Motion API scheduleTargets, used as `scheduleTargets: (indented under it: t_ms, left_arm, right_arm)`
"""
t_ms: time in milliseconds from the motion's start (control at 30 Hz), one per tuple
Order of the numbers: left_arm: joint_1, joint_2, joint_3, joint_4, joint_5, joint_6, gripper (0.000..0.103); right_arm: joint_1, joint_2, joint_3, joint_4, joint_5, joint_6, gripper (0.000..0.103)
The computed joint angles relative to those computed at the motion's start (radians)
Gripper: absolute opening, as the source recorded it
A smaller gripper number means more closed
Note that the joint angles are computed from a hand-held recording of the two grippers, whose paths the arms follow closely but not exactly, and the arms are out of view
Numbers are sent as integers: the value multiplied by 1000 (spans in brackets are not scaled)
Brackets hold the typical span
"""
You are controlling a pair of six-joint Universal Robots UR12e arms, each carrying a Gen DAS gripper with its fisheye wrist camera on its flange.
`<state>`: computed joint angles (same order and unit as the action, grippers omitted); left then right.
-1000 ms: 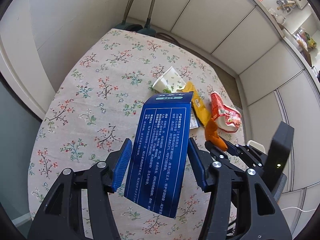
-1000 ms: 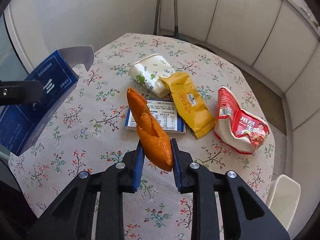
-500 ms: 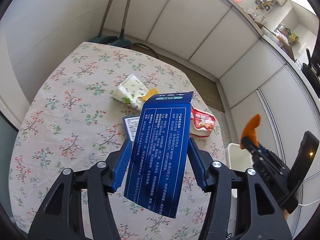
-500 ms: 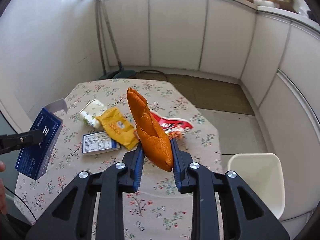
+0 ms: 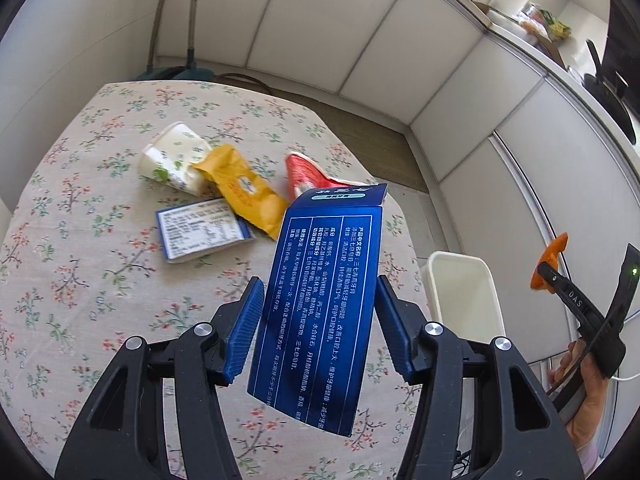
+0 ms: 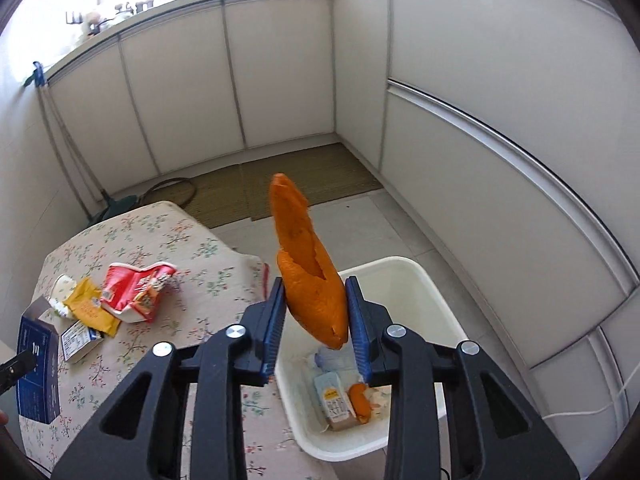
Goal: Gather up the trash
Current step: 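Carry the orange peel in the right tool to the white bin and release it, then move the blue carton over the white bin and open the left tool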
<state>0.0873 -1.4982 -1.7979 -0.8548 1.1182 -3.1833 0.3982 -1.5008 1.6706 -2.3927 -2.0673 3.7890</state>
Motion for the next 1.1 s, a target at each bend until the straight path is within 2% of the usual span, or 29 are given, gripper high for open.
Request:
scheduleTargets:
  t_ms: [67,167,233,367,533,700,867,1100]
  left_arm:
    - [-22,-6,0,10,15,6,54]
    - [-62,-20,7,18,37,14,54]
    - [-86,-33,17,17,34,2,54]
    - [-145,-68,57,12,22,-15,54]
    - [-224,-105,105,46,25,-9,54]
    - [-289,-152,162,50,28,-1,55]
    - [-331,-192,209,25,22,7,55]
    - [-357,-239,263,-67,-10,24,58]
  right_arm:
    - [-15,-20,21,4,-5,38,66]
    - [-32,-48,43,21,-38,90,82]
    - [-43,-67,62,25,-66,120,87]
    - [-61,-97,88,41,-111,165,89]
    - [-89,-130,118,55,-113,205,89]
    - [-98,-152,134,86,-139,219,89]
    - [-112,-173,150,121,-154,240,89]
    - [-134,-194,168,153,-142,275,89]
